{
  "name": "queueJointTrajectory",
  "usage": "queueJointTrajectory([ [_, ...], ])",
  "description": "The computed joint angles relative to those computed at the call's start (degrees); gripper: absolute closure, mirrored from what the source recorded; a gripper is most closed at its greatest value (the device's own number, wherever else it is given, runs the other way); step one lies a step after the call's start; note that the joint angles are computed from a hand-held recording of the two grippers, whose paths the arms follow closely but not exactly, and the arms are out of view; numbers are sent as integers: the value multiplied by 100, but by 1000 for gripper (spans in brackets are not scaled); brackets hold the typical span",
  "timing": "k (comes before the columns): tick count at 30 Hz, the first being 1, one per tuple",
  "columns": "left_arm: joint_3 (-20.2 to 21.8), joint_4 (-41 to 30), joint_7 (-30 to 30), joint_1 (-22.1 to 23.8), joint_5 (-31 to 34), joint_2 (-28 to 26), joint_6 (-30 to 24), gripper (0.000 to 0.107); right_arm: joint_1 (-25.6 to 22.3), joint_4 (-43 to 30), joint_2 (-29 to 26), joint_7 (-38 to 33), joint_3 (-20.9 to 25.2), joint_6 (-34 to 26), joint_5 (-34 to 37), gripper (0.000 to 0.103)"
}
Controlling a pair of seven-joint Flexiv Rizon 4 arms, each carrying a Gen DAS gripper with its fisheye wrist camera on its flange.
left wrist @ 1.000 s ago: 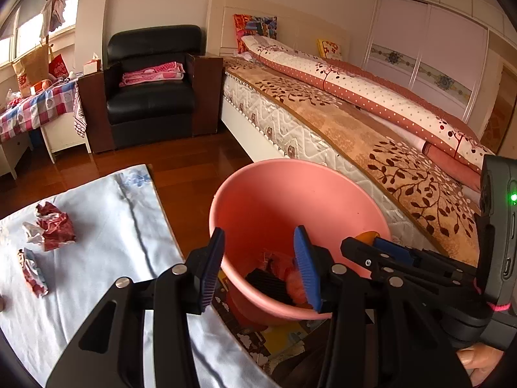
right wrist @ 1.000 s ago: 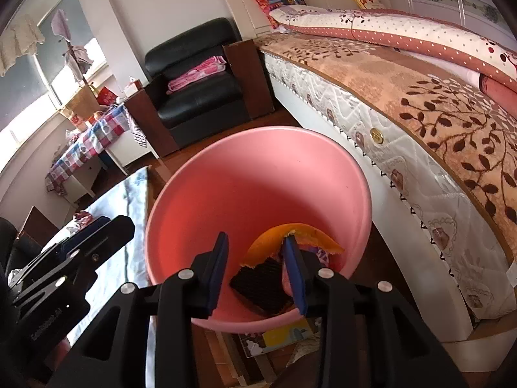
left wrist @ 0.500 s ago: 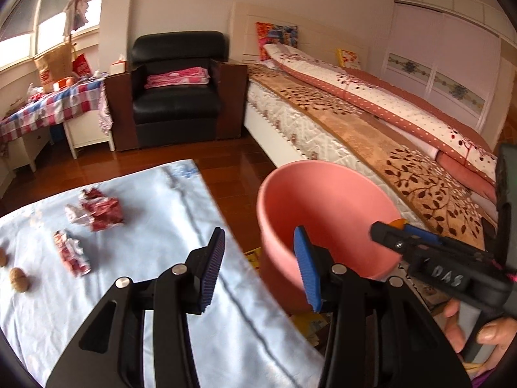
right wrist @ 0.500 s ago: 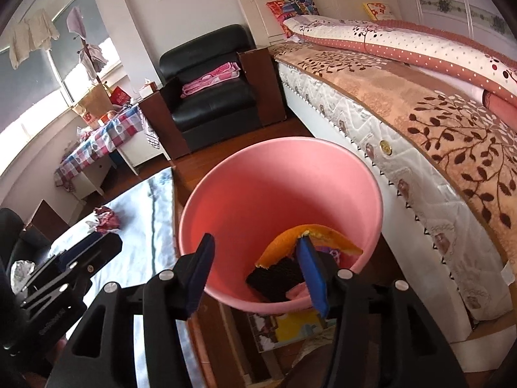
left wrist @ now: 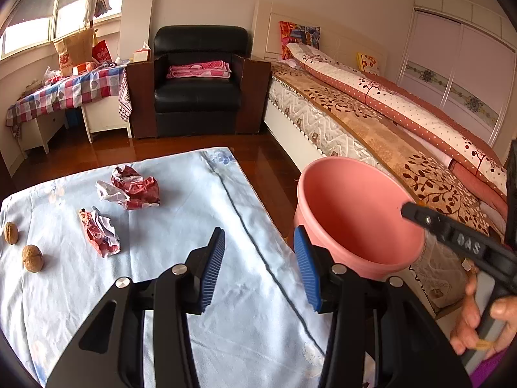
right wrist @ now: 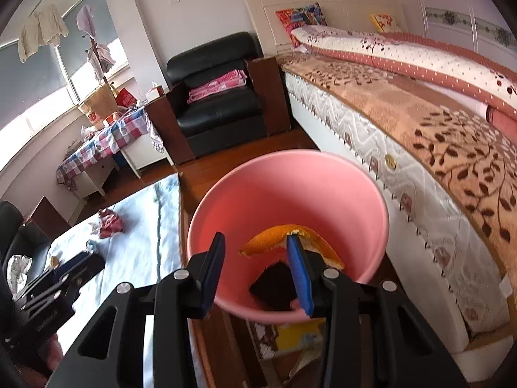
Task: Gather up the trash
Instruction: 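Move both open grippers away from the bucket toward the table, then move both open grippers over the red-and-white wrappers on the table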
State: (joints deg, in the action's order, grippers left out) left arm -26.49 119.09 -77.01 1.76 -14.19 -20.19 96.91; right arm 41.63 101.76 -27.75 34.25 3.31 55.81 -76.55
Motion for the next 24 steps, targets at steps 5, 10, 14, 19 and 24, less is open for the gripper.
queueJointTrajectory([
  [5,25,-53,17,-37,-24,-43,-49,62,-426,-104,-253,-700,181,815,996,36],
  [10,68,-166,-4,-92,-65,-132,-97,62,-295,181,-127,-862,-23,1084,1341,36],
  [14,44,-208,24,-94,-95,-203,-95,62,-167,426,99,-925,-120,1024,1370,36],
  [19,367,-298,-84,-355,-156,-241,-243,62,-73,480,259,-514,-199,846,743,36],
  [24,805,-278,-198,-633,-143,-224,-184,62,-4,68,0,-724,-85,556,450,36],
])
